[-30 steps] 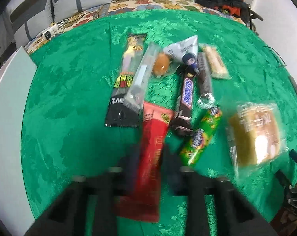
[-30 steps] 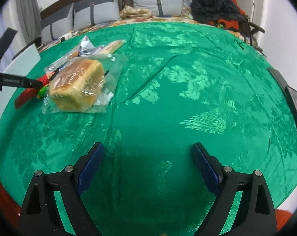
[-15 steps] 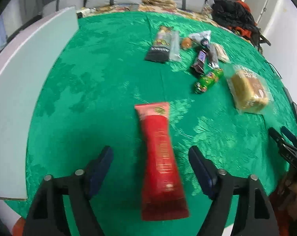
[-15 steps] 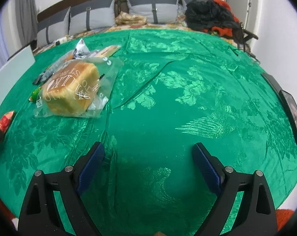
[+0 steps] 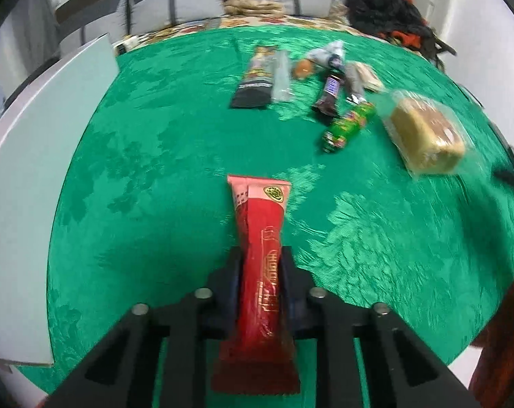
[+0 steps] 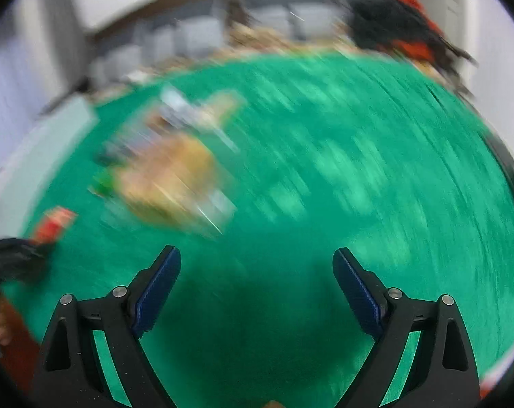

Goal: Organize snacks
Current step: 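Grasp the bagged bread loaf with the right tool while the left tool lifts the red packet, then carry the red packet and bread bag into the white box and release both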

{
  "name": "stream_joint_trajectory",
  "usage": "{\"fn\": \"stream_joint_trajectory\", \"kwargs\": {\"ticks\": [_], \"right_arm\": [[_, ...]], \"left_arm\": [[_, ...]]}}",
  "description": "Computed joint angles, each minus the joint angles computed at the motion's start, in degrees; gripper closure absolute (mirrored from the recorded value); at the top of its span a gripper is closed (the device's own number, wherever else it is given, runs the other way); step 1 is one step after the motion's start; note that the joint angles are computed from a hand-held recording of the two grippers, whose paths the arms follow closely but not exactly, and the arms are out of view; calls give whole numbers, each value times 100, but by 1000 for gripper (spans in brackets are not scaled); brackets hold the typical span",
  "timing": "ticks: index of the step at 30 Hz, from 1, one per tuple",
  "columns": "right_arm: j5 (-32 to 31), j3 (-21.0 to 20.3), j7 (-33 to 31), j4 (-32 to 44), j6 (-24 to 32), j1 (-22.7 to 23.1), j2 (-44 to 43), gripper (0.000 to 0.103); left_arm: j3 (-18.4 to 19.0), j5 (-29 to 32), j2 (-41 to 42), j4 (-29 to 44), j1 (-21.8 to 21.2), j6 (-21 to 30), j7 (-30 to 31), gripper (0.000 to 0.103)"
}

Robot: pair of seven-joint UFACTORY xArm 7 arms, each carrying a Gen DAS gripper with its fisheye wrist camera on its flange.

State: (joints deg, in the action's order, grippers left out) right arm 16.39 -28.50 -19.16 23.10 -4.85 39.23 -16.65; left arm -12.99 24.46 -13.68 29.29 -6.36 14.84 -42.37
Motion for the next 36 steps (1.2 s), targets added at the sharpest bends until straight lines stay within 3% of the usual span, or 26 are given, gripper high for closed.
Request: {"fn": "stream_joint_trajectory", "kwargs": {"ticks": [2, 4, 5, 8, 10, 13, 15, 17, 23, 26, 29, 33, 34, 36], "right_arm": [[-402, -496, -959, 614, 616, 687, -30, 10], [-799, -474, -1937, 1562, 1816, 894, 474, 10], [-947, -430, -2381, 2047, 2415, 932, 841, 10], [-1422, -168, -2907, 3063, 3393, 767, 1852, 10], [-1232, 15, -3141, 3803, 4012, 566, 2624, 10], [-949, 203, -2662, 4620, 4678, 338, 3511, 10], [-490, 467, -2411, 4825, 4794, -18, 3546, 22], [-293, 544, -2076, 4649, 4627, -198, 3268, 29], [508, 836, -1356, 4274, 4845, -788, 2133, 29], [1152, 1253, -1280, 4526, 5006, -825, 1819, 29], [2050, 1831, -1291, 5109, 5206, -694, 1863, 29], [2905, 2693, -1083, 6126, 5282, -428, 2500, 29], [3010, 2909, -978, 6542, 5246, -350, 2827, 28], [3213, 3268, -751, 7026, 5079, -245, 3295, 24]], "left_arm": [[13, 8, -15, -6, -44, 19, 100, 86], [173, -285, -68, -107, -180, -104, 296, 87], [282, -519, -121, -190, -268, -191, 418, 87], [585, -1241, -307, -452, -498, -419, 771, 87], [773, -1698, -461, -610, -654, -499, 1043, 88], [897, -2129, -694, -743, -739, -526, 1355, 88], [1039, -2420, -913, -832, -838, -545, 1591, 88], [1138, -2641, -1195, -922, -882, -530, 1781, 88], [1567, -3234, -2405, -1083, -917, -163, 2214, 88], [1801, -3308, -3040, -983, -508, 264, 2457, 88], [1927, -3105, -3385, -777, 321, 702, 2693, 88], [2176, -2733, -3206, -408, 1413, 1189, 3053, 88], [2155, -2593, -3058, -312, 1728, 1314, 3078, 85], [2127, -2300, -2679, -115, 2320, 1576, 3069, 67]]}}
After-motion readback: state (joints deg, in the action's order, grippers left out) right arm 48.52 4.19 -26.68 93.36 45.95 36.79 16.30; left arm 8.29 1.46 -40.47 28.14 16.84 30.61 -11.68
